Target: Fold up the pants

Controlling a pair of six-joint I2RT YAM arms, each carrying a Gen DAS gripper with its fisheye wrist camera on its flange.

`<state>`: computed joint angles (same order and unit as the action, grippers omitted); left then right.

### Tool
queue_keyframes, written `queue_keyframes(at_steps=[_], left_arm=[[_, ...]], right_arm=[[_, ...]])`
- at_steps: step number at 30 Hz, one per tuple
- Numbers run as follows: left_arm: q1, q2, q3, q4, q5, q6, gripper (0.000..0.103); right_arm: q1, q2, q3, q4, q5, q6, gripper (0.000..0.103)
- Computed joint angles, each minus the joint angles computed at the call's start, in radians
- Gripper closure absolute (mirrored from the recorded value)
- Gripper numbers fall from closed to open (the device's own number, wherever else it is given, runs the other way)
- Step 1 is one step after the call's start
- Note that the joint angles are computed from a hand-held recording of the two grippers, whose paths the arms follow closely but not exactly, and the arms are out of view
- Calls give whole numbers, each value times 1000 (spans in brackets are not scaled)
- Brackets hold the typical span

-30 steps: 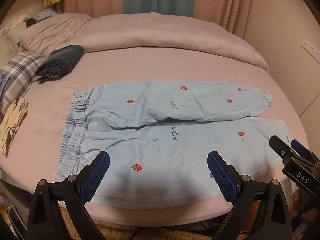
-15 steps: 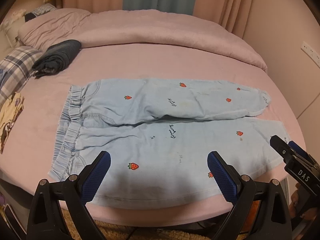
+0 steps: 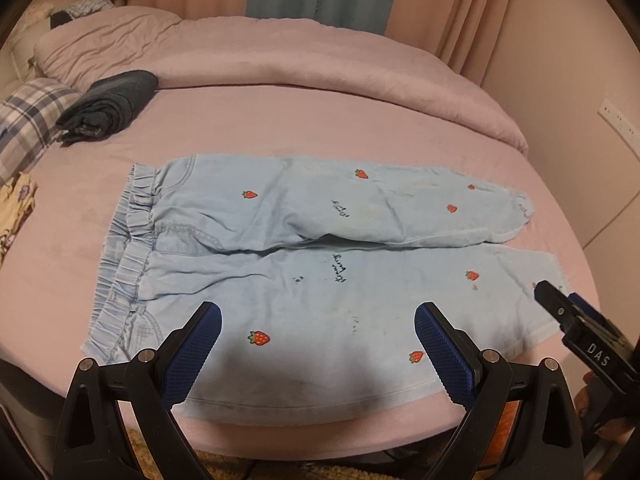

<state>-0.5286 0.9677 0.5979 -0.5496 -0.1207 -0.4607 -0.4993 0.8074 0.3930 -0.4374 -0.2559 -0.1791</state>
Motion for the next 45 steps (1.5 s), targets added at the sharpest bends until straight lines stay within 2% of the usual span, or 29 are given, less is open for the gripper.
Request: queue_keyframes(at_steps=[4, 7, 10, 12, 19, 21, 26, 29, 32, 34, 38, 43, 45], left_arm=[[-17, -15, -8, 14, -16, 5, 5], [-29, -24, -11, 19, -30, 2, 7], [11, -15, -10, 31, 5, 25, 8], [20, -14, -11, 32, 7, 28, 17], [65, -8, -20, 45, 49, 37, 17], [79, -9, -23, 56, 47, 39, 31], [208, 32, -14, 82, 138, 59, 32], [285, 73, -13, 113, 171, 62, 32], [372, 124, -21, 145, 231, 54, 32], [408, 152, -23, 152, 259, 50, 32], [477, 205, -38, 165, 299, 52, 32], [541, 231, -49, 153, 348, 62, 32], [559, 229, -50, 147, 361, 71, 32]], right_arm=[[1, -3, -2, 0, 6, -2, 12], [10, 10, -4, 17, 25, -8, 17], [22, 28, -5, 33, 43, -4, 21], [28, 37, -6, 40, 51, -4, 24], [36, 41, -10, 49, 57, 0, 24], [33, 48, -10, 52, 57, 1, 24], [-9, 126, 30, 61, -1, -5, 24], [-62, 302, 161, 48, -107, 8, 24], [-50, 570, 390, 31, -145, 113, 23], [-15, 720, 535, 3, -114, 198, 22], [78, 1088, 935, -121, -79, 382, 24], [178, 1456, 1367, -251, 117, 518, 25], [187, 1616, 1557, -338, 170, 570, 31]])
